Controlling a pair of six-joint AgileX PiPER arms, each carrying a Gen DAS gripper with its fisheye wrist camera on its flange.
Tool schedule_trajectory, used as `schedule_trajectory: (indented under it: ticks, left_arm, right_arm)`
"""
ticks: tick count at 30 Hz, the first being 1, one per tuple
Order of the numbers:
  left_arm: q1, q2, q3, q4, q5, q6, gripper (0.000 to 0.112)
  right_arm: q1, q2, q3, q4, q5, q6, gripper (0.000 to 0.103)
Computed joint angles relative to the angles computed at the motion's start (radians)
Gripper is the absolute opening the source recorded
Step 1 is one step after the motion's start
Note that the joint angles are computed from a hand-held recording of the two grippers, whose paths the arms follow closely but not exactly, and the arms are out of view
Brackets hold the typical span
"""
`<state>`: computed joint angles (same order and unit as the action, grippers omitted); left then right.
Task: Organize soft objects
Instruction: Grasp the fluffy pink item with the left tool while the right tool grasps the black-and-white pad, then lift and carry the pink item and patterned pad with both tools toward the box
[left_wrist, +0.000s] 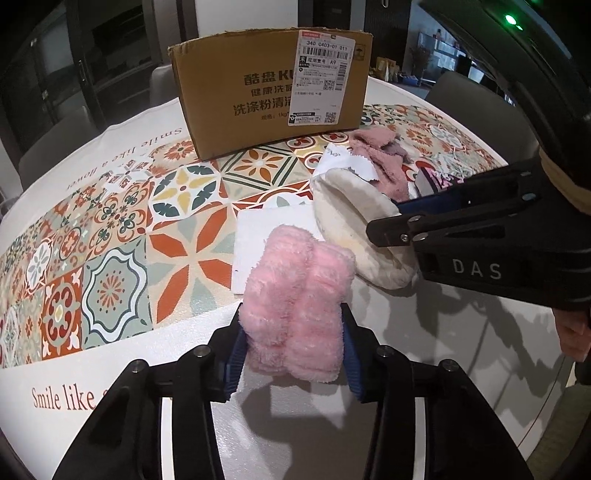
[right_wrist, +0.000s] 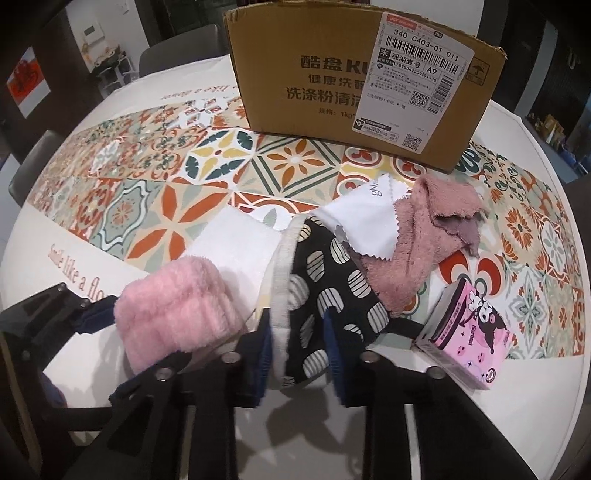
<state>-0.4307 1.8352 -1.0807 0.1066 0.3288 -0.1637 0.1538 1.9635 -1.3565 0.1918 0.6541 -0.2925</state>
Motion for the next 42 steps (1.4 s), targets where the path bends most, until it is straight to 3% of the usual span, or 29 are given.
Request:
schedule_trajectory:
  ticks: [6, 24, 42]
  left_arm:
    - [-0.023, -0.027, 0.002, 0.103, 0.010, -0.150, 0.041]
    - [-0.066, -0.112, -0.007, 0.310, 0.022, -0.438, 0.039]
    - [-0.101, -0.198, -0.085, 0.600, 0.083, -0.702, 0.039]
  right_arm:
    - [-0.027, -0.033, 0.032, 0.053, -0.004, -0.038, 0.015]
    - [-0.100, -0.150, 0.105, 0.189, -0.005, -0.125, 0.014]
    - [-0.128, -0.282, 0.097, 0.257, -0.021, -0.169, 0.014]
